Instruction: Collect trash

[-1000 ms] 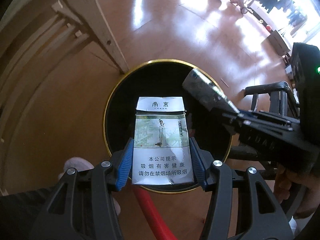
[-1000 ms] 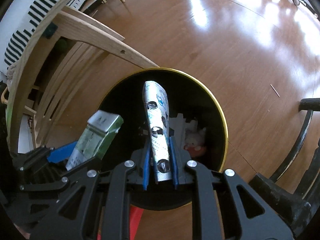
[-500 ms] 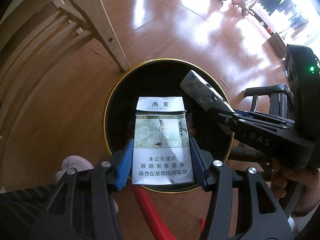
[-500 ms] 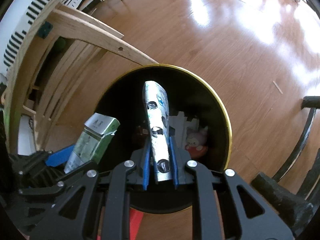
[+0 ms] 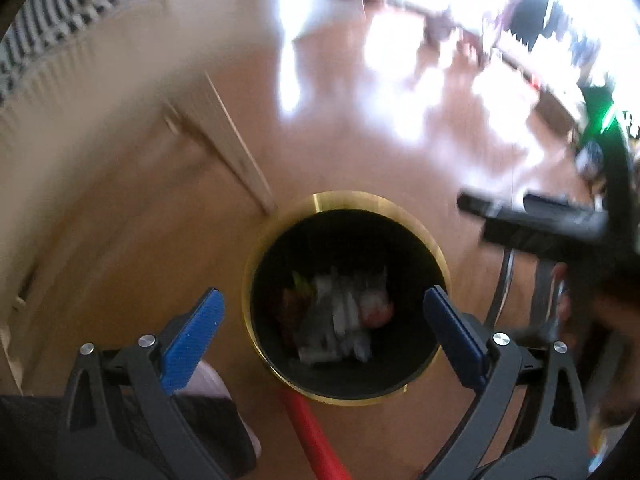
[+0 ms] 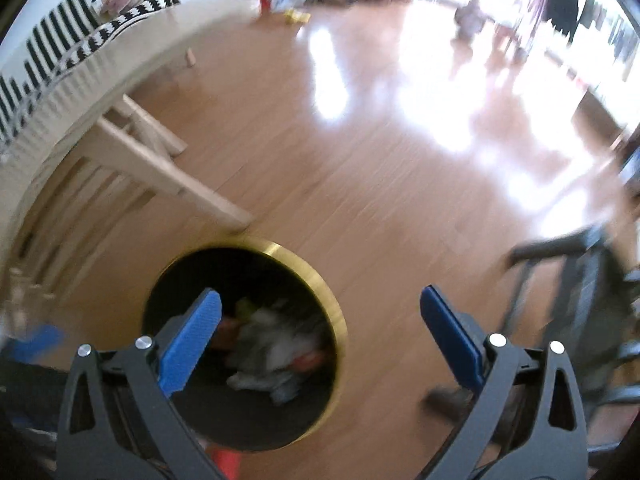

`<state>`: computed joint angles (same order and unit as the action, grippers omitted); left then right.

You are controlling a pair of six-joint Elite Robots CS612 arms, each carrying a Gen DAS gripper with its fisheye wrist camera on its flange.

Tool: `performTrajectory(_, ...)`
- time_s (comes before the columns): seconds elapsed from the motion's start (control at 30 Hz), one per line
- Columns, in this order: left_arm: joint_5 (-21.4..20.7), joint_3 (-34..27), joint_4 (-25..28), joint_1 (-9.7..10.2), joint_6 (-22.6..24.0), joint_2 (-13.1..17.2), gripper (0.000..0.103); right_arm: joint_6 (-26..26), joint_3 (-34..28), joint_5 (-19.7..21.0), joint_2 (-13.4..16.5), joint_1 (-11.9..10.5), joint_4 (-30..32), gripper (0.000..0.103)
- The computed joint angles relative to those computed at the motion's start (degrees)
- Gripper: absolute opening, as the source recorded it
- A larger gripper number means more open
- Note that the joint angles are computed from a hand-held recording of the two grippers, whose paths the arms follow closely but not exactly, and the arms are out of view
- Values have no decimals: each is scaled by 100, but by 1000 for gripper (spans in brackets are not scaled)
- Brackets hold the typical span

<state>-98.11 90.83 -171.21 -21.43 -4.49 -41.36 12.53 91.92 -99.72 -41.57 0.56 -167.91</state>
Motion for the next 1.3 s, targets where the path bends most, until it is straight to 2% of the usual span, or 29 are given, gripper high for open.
performTrajectory(0.1,189,81,-785,211,-299,-235,97,-287,-242,-1023,69,270,-302,97)
performTrajectory(0.13,305,83,-935,273,-410,-291,97,-398,-375,-1237,112,366,-436,97)
performTrajectory(0.17,551,70,-1068,362,-550,-371,97,-503,-491,-1229,145,427,-590,97)
performTrajectory(0.23,1005,18,-1151,538,-772,-493,97,-650,-734,-757,186,530,-877,97)
performTrajectory(0.3,1502,-26,-995,696,-920,-609,97,-706,-1137,-256,277,677,-1051,97)
performTrajectory(0.37,2324,-92,-707,872,-1035,-684,97,-751,-1569,121,399,819,-1081,97)
performTrajectory(0.4,2649,-104,-675,922,-1087,-683,97,-764,-1792,311,462,883,-1014,97)
performTrajectory(0.43,3186,-141,-627,1020,-1224,-652,97,-766,-2073,529,544,964,-869,96)
performTrajectory(0.47,3483,-168,-646,1083,-1311,-614,97,-758,-2414,757,658,1052,-655,96)
performTrajectory(0.5,3582,-203,-741,1196,-1351,-554,97,-742,-2690,885,757,1118,-465,96)
performTrajectory(0.57,3586,-266,-751,1385,-1471,-459,97,-721,-3312,1326,1011,1284,-104,96)
performTrajectory(0.63,3484,-366,-422,1556,-1749,-372,97,-768,-3753,1590,1246,1431,103,96)
performTrajectory(0.7,3338,-426,-240,1688,-1932,-281,97,-922,-4096,1503,1490,1621,287,96)
performTrajectory(0.77,3414,-434,-189,1754,-2151,-160,97,-942,-4248,1390,1674,1746,293,96)
performTrajectory(0.8,3403,-511,105,1780,-2345,-135,97,-923,-4280,1378,1732,1779,253,96)
performTrajectory(0.83,3260,-552,176,1805,-2392,-130,97,-972,-4327,1388,1807,1802,309,96)
performTrajectory(0.9,2951,-581,-178,1835,-2230,-99,97,-1007,-4676,1467,1958,1812,1007,96)
performTrajectory(0.97,2912,-574,-340,1830,-2059,-90,97,-755,-5085,1410,2153,1835,1268,97)
performTrajectory(1.17,3044,-483,-532,1771,-1915,-99,97,-510,-5196,1186,2230,1835,1422,97)
performTrajectory(1.3,2758,-465,-574,1834,-1879,-93,97,-324,-4907,1279,2083,1773,1259,97)
